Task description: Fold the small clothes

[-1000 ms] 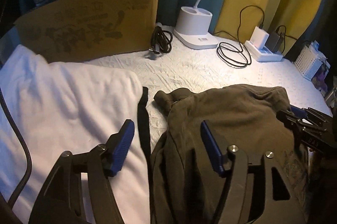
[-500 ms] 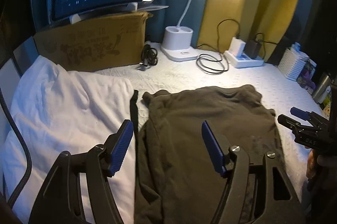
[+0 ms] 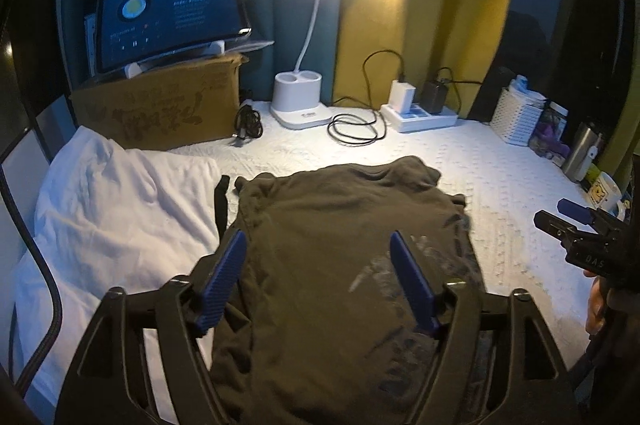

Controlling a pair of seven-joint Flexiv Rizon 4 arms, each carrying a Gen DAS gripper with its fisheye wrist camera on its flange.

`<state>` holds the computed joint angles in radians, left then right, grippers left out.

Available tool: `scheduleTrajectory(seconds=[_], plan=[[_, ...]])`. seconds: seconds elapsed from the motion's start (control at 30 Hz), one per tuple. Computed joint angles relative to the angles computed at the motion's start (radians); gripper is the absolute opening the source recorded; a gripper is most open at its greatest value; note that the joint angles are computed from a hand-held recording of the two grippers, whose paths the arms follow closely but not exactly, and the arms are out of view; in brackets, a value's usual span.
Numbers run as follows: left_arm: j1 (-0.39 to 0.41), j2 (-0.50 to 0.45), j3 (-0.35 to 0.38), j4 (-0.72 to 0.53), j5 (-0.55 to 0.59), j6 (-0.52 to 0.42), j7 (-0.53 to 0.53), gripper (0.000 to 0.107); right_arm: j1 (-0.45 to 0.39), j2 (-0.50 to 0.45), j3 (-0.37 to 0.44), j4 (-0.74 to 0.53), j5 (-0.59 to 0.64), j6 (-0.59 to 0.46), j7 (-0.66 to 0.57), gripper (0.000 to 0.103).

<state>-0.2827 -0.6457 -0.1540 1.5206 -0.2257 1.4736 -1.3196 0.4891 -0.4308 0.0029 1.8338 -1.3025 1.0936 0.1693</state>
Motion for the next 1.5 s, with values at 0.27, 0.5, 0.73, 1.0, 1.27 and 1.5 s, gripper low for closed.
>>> scheduleTrajectory(seconds=[0.27, 0.5, 0.73, 1.0, 1.27, 1.5], plan=[[-0.027, 0.072, -0.007, 0.096, 0.026, 0.115, -0.014, 0.080, -0.010, 0.128, 0.047, 0.109, -0.101, -0.086, 0.100, 0.081], [-0.024, 0.133, -0.052, 0.180, 0.050, 0.235, -0.024, 0.080, -0.025, 0.257, 0.127, 0.194, -0.153, -0.210, 0.148, 0.081], [-0.063, 0.186, -0.042, 0.215, 0.067, 0.299, -0.037, 0.086, -0.021, 0.381, 0.208, 0.255, -0.149, -0.340, 0.143, 0.082], [-0.055, 0.237, -0.080, 0.240, 0.103, 0.379, -0.057, 0.094, -0.013, 0.506, 0.287, 0.299, -0.147, -0.475, 0.137, 0.083], [0.025, 0.276, -0.184, 0.276, 0.179, 0.413, -0.081, 0.094, 0.007, 0.585, 0.362, 0.317, -0.136, -0.613, 0.113, 0.085], [0.084, 0.287, -0.252, 0.297, 0.228, 0.410, -0.122, 0.094, 0.029, 0.602, 0.390, 0.322, -0.116, -0.670, 0.099, 0.087]])
